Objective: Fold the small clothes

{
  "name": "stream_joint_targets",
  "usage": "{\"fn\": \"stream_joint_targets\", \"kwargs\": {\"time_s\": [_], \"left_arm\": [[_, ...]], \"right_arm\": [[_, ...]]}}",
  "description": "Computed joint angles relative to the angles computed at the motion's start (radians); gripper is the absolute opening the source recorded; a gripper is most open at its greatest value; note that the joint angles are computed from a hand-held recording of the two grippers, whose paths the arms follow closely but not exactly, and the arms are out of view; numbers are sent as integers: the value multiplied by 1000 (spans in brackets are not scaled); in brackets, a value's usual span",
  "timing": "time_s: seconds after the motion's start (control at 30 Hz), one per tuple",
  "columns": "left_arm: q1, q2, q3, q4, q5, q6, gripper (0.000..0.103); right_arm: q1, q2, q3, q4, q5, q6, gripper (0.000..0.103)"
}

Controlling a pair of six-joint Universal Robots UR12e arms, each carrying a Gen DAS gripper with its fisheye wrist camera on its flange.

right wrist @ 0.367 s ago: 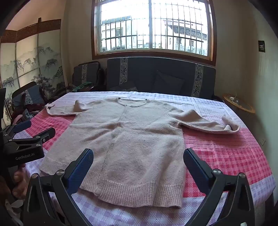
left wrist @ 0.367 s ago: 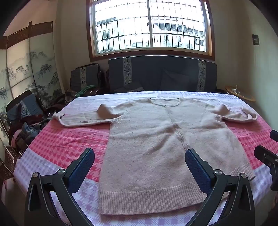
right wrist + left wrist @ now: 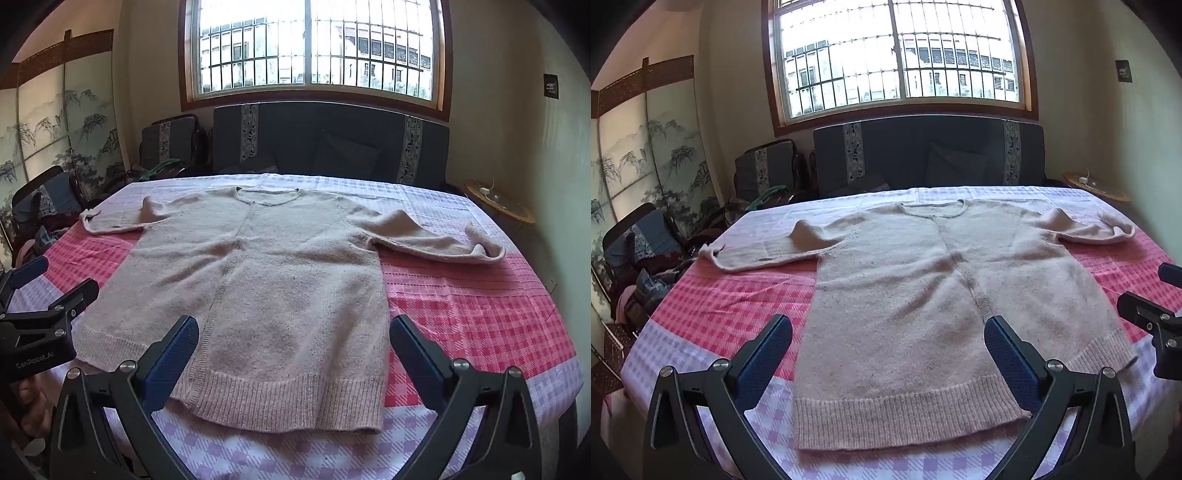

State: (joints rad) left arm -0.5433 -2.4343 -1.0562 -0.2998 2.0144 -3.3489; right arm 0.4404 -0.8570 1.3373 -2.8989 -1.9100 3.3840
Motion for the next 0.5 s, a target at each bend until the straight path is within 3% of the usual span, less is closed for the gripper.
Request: {"fn": "stream_joint_targets", "kwargs": {"time_s": [0.33,0.5], "left_arm": [[6,0,-4,-24,-7,-21,103],[11,2,-14,-28,-26,-25,103]], "right_arm": [[-7,0,3,29,16,21,103],[-18,0,8,36,72,38,103]]}}
